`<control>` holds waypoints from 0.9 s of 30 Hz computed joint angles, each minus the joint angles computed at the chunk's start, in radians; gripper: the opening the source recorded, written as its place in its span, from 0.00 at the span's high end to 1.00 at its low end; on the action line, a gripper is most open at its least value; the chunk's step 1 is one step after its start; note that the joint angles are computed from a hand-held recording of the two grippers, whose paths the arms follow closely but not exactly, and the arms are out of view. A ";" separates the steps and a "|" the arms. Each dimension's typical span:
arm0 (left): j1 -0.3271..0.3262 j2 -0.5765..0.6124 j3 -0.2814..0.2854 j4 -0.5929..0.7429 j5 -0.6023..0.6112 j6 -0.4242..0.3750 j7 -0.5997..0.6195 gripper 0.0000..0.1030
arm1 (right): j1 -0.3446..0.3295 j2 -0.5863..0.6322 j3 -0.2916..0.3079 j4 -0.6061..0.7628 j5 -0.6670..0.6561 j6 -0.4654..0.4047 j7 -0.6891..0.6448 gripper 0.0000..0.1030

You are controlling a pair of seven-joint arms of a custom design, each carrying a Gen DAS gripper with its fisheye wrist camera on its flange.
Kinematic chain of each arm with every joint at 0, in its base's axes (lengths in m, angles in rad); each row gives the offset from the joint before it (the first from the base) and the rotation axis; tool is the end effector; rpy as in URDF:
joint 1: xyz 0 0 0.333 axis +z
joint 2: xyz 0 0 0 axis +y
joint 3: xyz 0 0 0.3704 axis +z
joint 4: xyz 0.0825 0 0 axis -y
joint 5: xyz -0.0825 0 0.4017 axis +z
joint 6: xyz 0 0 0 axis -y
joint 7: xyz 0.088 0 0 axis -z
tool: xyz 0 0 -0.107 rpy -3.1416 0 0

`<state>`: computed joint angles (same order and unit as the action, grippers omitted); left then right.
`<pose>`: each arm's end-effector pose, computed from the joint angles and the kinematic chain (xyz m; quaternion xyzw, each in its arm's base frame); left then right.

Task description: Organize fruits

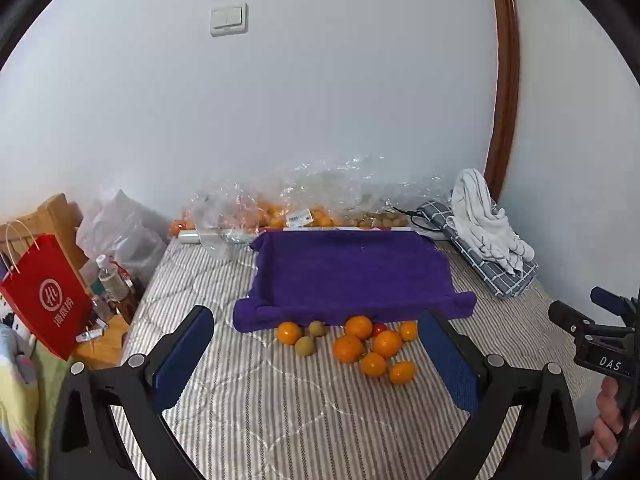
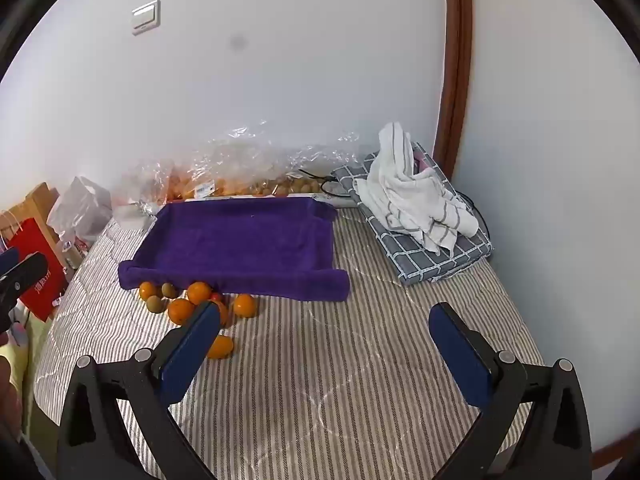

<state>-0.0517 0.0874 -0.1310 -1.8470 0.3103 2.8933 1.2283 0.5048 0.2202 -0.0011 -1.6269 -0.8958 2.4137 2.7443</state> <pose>0.6427 -0.1332 0.6376 -0.5947 0.6543 -0.3468 0.3129 0.6174 0.3355 0.6052 -0.5838 0.6789 -0.3532 0.2711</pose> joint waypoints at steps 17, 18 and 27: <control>-0.001 0.001 -0.005 -0.009 -0.007 0.021 0.024 0.00 | 0.005 -0.002 -0.001 0.004 0.016 0.016 0.012 0.01; -0.002 0.000 -0.003 -0.009 -0.001 0.019 0.017 0.00 | 0.005 -0.002 -0.001 0.002 0.013 0.019 0.018 0.01; 0.001 -0.007 -0.006 -0.021 -0.033 0.031 0.040 0.00 | 0.005 0.006 -0.002 0.006 0.016 0.025 0.015 0.01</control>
<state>-0.0511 0.0805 -0.1370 -1.8681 0.2769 2.9246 1.2688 0.5094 0.2259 -0.0031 -1.6214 -0.8794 2.4390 2.7596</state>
